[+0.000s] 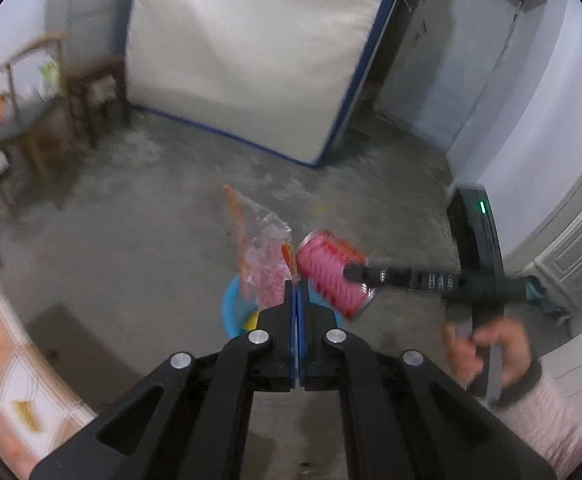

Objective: Collect trash
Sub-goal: 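Hold the red can over the blue wastebasket and open the right gripper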

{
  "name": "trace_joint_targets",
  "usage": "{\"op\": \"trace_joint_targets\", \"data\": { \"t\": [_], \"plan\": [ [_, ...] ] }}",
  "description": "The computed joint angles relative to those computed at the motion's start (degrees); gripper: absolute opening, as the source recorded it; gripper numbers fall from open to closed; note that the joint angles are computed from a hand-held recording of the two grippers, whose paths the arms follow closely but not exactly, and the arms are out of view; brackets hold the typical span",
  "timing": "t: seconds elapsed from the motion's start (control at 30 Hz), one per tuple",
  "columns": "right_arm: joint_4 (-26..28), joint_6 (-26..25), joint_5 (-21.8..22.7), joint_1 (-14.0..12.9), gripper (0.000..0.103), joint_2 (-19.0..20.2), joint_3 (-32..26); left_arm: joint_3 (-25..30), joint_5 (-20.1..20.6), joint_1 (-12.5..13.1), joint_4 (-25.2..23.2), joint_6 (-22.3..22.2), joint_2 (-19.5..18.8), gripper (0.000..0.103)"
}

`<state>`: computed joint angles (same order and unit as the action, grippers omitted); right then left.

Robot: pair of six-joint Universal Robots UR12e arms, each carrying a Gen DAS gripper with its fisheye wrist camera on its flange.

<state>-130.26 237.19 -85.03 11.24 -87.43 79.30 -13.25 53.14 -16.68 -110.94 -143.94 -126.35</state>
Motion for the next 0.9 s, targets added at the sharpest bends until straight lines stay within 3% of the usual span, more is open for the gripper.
{"op": "trace_joint_targets", "data": {
  "t": [0.1,0.2,0.27,0.33,0.37,0.4,0.5,0.73,0.9],
  "plan": [
    [-1.6,5.99,-1.05,-0.54,0.059,-2.93,5.89,3.25,1.71,-2.85,-3.48,-2.18,-3.51,0.0],
    [-4.14,11.54,-2.05,-1.0,0.059,-4.63,10.29,0.28,4.85,-5.19,-1.95,-4.09,-4.04,0.001],
    [-5.49,14.66,-2.61,-1.25,0.059,-5.0,12.3,0.5,4.83,-6.08,-3.2,-5.75,-5.49,0.003],
    [-5.48,16.46,-3.22,-1.36,0.059,-4.78,13.17,-1.04,6.54,-6.76,-1.9,-8.14,-5.72,0.018],
    [-5.42,16.98,-3.38,-1.36,0.058,-4.47,13.25,-0.91,7.15,-6.76,-1.82,-9.03,-6.1,0.038],
    [-5.21,17.51,-3.39,-1.42,0.059,-4.05,13.16,-2.78,8.03,-6.85,-0.26,-10.66,-5.54,0.048],
    [-4.4,17.03,-3.26,-1.65,0.058,-3.26,13.15,-7.47,8.94,-6.34,2.81,-12.42,-3.49,0.049],
    [1.78,12.79,-1.66,-2.08,0.058,-1.19,11.43,-18.83,7.55,-3.07,10.97,-9.97,4.62,0.051],
    [8.01,8.54,-0.42,-2.69,0.058,2.23,8.13,-25.91,3.31,1.09,14.43,-5.98,11.79,0.065]
  ]
}}
